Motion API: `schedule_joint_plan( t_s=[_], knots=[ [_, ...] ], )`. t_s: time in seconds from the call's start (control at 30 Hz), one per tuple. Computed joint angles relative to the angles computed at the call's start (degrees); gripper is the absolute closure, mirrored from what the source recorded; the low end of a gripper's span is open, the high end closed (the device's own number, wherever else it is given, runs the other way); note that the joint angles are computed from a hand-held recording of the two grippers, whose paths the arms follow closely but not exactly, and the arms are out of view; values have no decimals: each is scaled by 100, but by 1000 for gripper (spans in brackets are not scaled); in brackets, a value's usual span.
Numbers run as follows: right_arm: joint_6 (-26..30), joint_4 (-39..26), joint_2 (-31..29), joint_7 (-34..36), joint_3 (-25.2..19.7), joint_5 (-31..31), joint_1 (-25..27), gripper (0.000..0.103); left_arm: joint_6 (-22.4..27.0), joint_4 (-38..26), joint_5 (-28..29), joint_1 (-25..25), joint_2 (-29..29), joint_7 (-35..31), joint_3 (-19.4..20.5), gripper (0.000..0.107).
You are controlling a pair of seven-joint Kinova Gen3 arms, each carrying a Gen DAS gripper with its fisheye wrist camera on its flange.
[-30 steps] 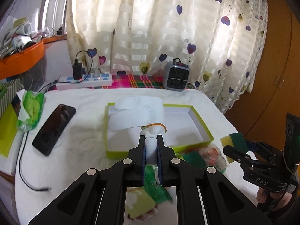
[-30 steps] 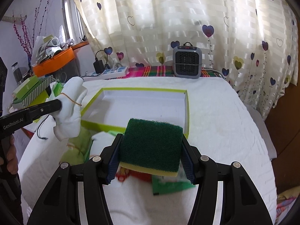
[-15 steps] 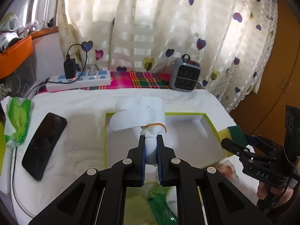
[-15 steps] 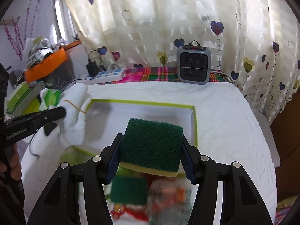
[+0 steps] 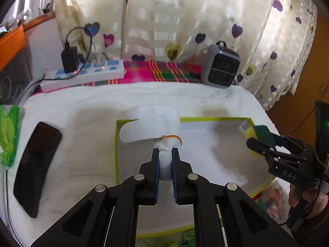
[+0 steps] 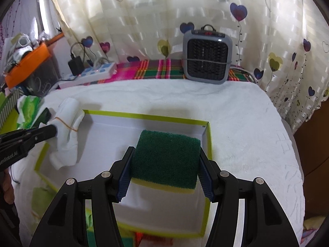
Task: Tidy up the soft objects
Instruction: 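Carry the gloves into the green box with the left gripper while the right carries the sponge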
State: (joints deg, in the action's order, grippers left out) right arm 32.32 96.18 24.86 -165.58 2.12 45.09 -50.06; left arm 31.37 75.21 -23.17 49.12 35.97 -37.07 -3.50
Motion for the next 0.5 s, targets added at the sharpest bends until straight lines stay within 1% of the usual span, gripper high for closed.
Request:
schedule_joint_plan(
  t_s=[0.13, 0.23, 0.4, 0.5],
  knots=[
    [0, -209, 183, 398, -92, -271, 228, 45, 122, -148, 78, -102, 146, -142, 105, 98],
    [23, -312, 266, 577, -39, -413, 244, 45, 285, -306, 110, -107, 271, -272, 137, 98],
    [32, -439, 389, 806, 40, -629, 256, 45, 359, -404, 197, -125, 362, -312, 130, 97],
    [45, -512, 461, 958, 42, -784, 297, 45, 421, -458, 229, -125, 403, -292, 109, 93]
  ],
)
